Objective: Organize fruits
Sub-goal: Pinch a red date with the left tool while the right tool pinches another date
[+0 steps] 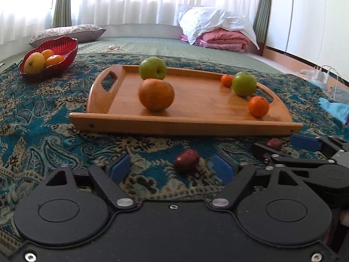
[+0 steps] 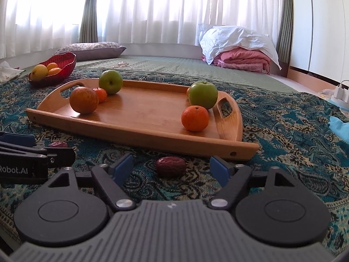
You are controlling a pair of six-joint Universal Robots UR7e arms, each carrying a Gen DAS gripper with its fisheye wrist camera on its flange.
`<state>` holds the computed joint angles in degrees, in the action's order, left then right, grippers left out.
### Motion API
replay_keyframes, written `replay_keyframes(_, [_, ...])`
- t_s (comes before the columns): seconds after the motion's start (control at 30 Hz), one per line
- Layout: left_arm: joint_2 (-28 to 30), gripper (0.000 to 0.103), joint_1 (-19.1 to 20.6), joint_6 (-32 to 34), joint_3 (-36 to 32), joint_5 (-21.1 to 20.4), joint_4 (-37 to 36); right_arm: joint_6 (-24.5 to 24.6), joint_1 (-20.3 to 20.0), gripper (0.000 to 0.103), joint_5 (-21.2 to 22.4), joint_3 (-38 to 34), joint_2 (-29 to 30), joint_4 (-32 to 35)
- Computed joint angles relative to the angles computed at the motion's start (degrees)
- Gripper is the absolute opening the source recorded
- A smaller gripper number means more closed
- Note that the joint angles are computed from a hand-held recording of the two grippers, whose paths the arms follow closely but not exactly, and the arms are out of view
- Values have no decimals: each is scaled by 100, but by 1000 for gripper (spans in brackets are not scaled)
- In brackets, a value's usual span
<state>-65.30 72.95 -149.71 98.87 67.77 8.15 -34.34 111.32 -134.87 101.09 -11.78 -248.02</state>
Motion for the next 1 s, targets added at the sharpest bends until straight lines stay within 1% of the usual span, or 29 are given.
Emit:
replay_keyframes(0.03, [0,58,3,-1,1,62,37,5,0,81,0,1,-2,14])
replay_keyframes(0.1, [37,48,20,-66,-75,196,235,14,4,77,-17,-1,2,49])
replay_keyframes(0.17, [41,48,0,-122,-78,221,269,24,-5,74,-15,7,3,80])
replay_keyframes(0.27, [49,43,-22,-171,-86,244,290,50,-5,70,5,23,-2,102])
replay_keyframes(0.37, [87,33,-54,-189,-105,178,299,90,-7,64,13,47,-17,132])
replay_keyframes(0.43, [101,25,-88,-139,-87,70,245,96,-8,58,9,51,-16,140])
replay_keyframes(0.67, [106,24,-118,-9,-79,32,165,22,26,41,-3,30,4,180])
replay_keyframes(0.73, [103,24,-127,39,-81,39,151,-62,51,34,-25,-10,34,157])
replay_keyframes(0.83, [84,24,-150,77,-66,19,89,-69,92,33,-82,-56,49,203])
replay_keyframes(1.0, [39,24,-174,176,-64,17,0,216,110,33,-63,-34,-28,304])
